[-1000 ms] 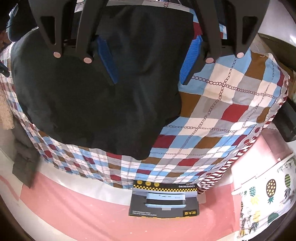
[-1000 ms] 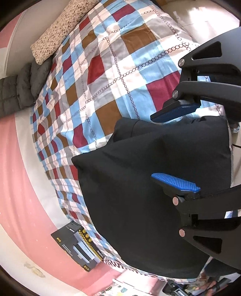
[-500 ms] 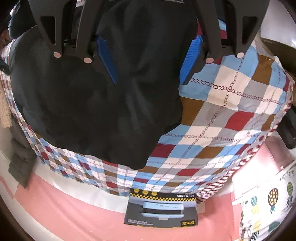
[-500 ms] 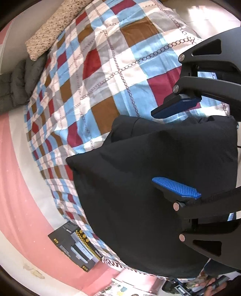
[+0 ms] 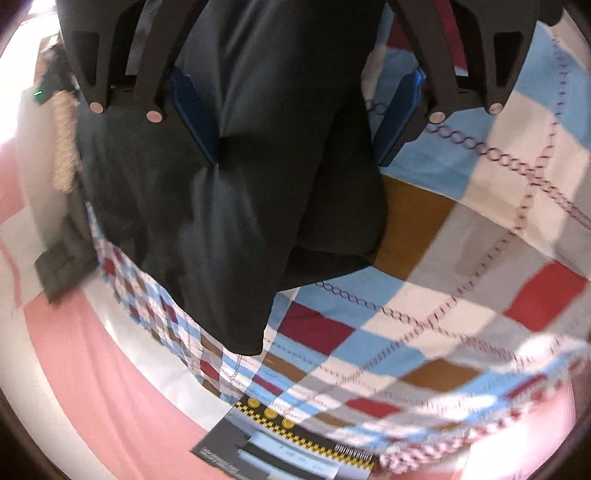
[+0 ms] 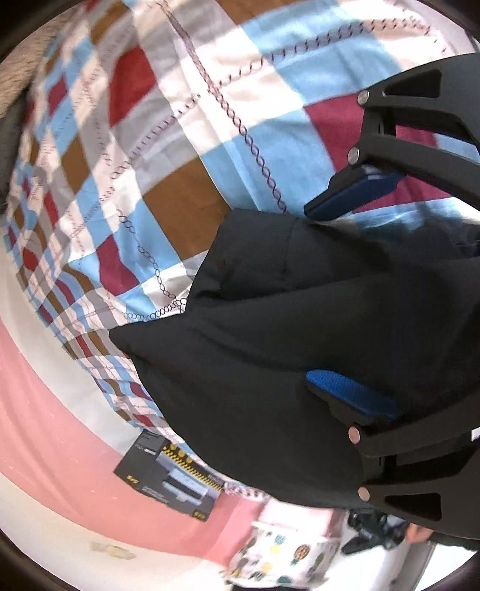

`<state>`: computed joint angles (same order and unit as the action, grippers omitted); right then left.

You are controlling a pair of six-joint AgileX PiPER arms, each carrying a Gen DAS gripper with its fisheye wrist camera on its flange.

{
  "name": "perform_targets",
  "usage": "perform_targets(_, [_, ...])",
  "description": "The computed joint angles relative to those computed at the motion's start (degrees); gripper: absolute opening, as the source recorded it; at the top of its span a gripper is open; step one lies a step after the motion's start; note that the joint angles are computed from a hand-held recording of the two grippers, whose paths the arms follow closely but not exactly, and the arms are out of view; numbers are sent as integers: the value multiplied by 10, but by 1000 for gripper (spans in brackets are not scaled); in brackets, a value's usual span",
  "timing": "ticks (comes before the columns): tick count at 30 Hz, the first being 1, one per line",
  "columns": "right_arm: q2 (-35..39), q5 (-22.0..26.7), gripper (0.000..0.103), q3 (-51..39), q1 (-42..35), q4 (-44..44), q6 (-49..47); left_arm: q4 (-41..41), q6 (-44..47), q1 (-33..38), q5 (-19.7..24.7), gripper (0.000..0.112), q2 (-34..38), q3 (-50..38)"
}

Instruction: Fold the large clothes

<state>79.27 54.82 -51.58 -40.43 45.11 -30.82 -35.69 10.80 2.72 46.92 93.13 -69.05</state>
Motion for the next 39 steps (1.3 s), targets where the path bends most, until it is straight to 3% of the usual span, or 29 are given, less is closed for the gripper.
perform_targets(10, [87, 57, 92, -37, -23, 58, -41, -59, 39, 17, 44, 97, 84, -67])
perform_targets(18, [93, 136, 85, -11, -48, 84, -109, -109, 120, 23, 41, 96, 36, 9])
perform_targets(24, [112, 113, 83, -31, -17, 81, -96, -65, 48, -1, 61, 99, 93, -68])
perform_targets(27, [113, 104, 76, -31, -11, 82, -95, -33, 16, -20, 53, 99, 95, -80])
perform_targets(28, [105, 102, 68, -25, -11, 84, -96, -31, 14, -22, 46, 98, 89, -74])
perform_targets(31, [73, 100, 52, -16, -10, 77, -88, -19, 12, -32, 28, 79, 56, -48])
perform_targets(34, [55, 84, 47, -24, 15, 54, -49, 34, -18, -57, 23, 64, 41, -56])
perform_targets(39, [22, 77, 38, -58, 49, 11, 21, 144, -100, -102, 62, 35, 27, -123])
